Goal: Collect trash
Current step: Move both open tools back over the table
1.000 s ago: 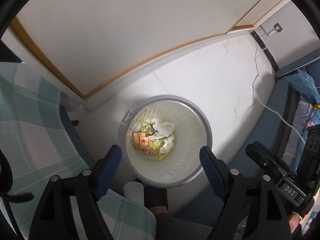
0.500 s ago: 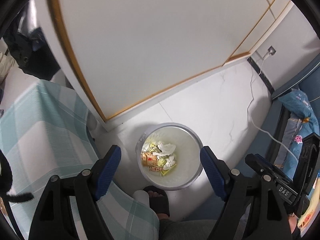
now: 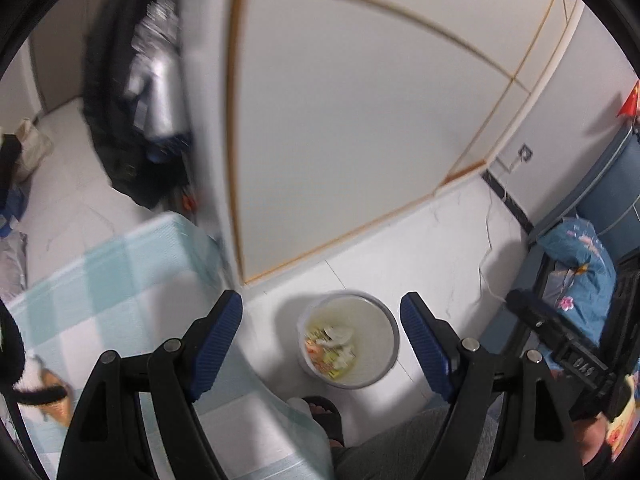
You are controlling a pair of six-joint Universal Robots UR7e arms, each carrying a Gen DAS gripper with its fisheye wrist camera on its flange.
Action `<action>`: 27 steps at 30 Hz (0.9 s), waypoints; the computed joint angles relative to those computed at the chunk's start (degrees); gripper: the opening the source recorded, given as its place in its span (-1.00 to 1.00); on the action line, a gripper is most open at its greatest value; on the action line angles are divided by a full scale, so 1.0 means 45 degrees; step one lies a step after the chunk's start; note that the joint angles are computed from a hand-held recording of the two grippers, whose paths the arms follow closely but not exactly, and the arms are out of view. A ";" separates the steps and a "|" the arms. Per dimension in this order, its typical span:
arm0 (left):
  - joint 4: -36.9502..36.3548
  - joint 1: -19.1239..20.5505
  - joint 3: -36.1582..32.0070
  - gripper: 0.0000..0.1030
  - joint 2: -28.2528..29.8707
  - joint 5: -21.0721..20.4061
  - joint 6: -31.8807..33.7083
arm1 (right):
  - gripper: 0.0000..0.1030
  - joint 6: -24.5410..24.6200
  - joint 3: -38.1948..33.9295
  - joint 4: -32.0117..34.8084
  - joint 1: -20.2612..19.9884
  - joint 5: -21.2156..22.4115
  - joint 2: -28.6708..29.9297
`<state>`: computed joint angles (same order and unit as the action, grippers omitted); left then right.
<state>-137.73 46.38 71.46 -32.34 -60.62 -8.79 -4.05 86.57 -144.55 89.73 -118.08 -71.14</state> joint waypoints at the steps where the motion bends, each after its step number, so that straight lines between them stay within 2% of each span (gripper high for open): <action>1: -0.0539 -0.0028 0.0428 0.53 -0.0349 0.0245 0.0125 | 0.66 -0.0273 -0.0107 -0.0169 0.0211 0.0008 0.0077; 5: -0.1756 0.0025 0.1400 0.53 -0.1295 0.0723 0.0166 | 0.73 -0.0897 -0.0489 -0.0897 0.1108 0.0474 0.0425; 9: -0.2738 0.0284 0.2328 0.53 -0.2420 0.0872 0.0264 | 0.81 -0.0775 -0.0514 -0.1325 0.1713 0.1329 0.0627; 14: -0.3768 0.0375 0.3324 0.53 -0.3526 0.1655 0.0472 | 0.87 -0.1374 -0.0408 -0.2197 0.2535 0.1619 0.1155; 17: -0.4325 0.0517 0.3902 0.64 -0.4165 0.2040 0.0628 | 0.92 -0.1131 -0.0446 -0.2168 0.2806 0.2059 0.1480; 27: -0.5894 0.1232 0.5052 0.68 -0.5385 0.3158 0.0685 | 0.92 -0.1288 -0.0738 -0.1873 0.3791 0.2082 0.2826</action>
<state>-164.25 51.93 94.20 -56.57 -46.41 -5.71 -9.84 83.25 -152.98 106.79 -108.71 -58.42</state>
